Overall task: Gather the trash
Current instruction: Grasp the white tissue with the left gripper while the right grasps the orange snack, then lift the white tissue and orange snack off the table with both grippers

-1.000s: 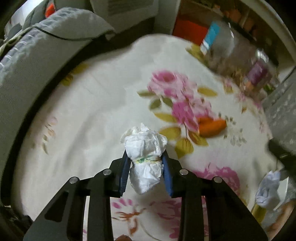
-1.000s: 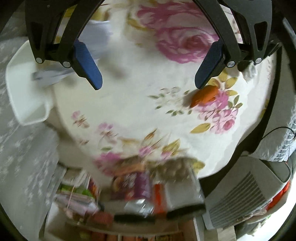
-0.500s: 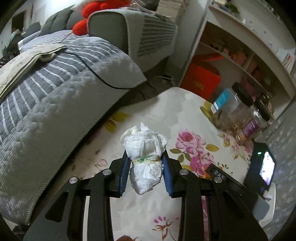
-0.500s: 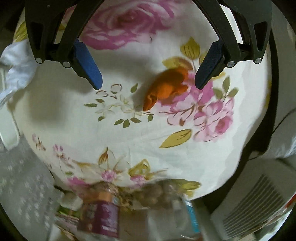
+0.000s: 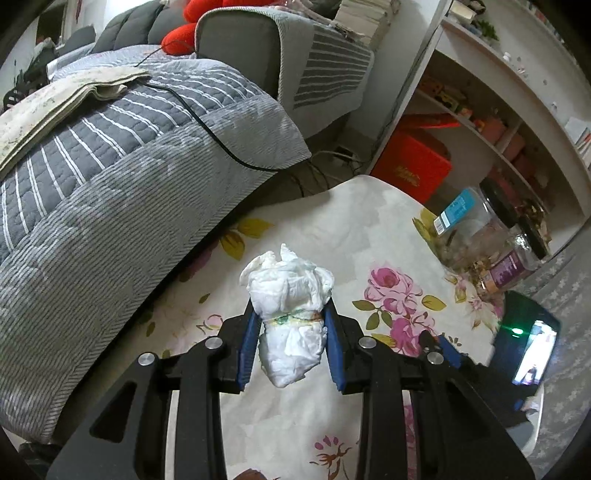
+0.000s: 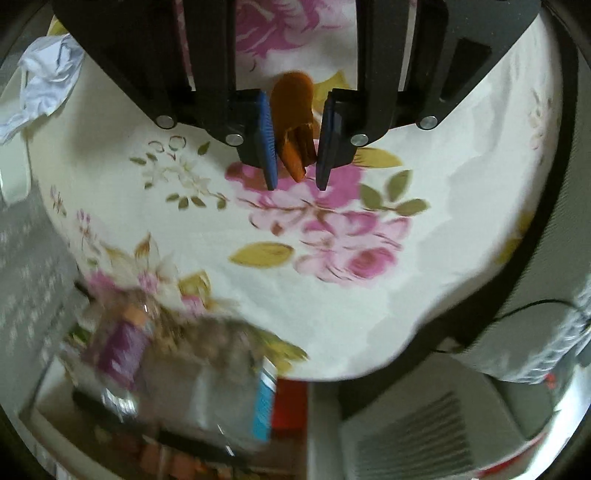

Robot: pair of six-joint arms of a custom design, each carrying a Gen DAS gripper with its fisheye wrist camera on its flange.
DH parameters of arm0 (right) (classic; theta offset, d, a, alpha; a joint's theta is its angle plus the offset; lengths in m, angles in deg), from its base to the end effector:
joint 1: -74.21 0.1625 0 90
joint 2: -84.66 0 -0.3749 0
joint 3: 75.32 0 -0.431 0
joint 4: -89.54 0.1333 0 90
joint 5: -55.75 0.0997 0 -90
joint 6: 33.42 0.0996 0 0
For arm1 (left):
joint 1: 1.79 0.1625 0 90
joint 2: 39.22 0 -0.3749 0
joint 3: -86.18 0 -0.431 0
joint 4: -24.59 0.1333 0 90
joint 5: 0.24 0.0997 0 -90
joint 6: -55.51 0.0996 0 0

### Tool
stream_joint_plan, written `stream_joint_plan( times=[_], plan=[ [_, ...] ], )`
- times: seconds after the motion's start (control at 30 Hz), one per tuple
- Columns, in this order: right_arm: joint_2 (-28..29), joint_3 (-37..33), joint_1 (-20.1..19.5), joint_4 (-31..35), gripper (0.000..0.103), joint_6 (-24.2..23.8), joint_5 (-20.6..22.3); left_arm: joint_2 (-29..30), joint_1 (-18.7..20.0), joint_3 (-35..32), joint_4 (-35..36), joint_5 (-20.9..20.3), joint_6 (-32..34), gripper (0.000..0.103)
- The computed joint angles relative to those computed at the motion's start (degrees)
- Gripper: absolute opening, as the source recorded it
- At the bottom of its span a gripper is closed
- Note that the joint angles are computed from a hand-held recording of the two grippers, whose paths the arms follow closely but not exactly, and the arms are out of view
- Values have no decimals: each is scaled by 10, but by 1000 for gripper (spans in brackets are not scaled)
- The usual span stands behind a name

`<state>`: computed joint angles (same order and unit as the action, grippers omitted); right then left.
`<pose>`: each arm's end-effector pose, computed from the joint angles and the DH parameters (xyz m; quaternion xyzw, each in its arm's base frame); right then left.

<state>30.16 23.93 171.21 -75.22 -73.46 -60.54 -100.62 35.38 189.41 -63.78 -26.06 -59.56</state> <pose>0.1683 -0.6390 0.1368 0.3214 -0.8859 0.1793 0.2823 -0.2981 -0.5058 0.1041 -0.2384 0.7754 -0.4577 0.3639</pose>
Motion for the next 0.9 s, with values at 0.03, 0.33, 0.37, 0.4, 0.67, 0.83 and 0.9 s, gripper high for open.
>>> stream_joint_plan(
  times=[0.03, 0.33, 0.37, 0.4, 0.67, 0.83, 0.9],
  plan=[
    [-10, 6, 1, 0, 19, -4, 12, 1, 0, -1, 5, 1, -5, 32],
    [-83, 33, -4, 8, 16, -43, 89, 21, -9, -20, 34, 12, -26, 32],
    [-87, 32, -6, 13, 16, -45, 96, 25, -10, -22, 34, 14, -26, 32],
    [-95, 32, -7, 25, 16, -45, 102, 29, -10, -25, 36, 15, -26, 32],
    [-86, 3, -19, 114, 59, -57, 49, 37, -14, -32, 31, 15, -13, 32],
    [-65, -5, -39, 161, 59, -165, 32, 21, -11, -17, 9, 14, -3, 32],
    [-55, -6, -44, 171, 62, -210, 25, 16, -6, -5, -29, 9, 20, 32]
  ],
)
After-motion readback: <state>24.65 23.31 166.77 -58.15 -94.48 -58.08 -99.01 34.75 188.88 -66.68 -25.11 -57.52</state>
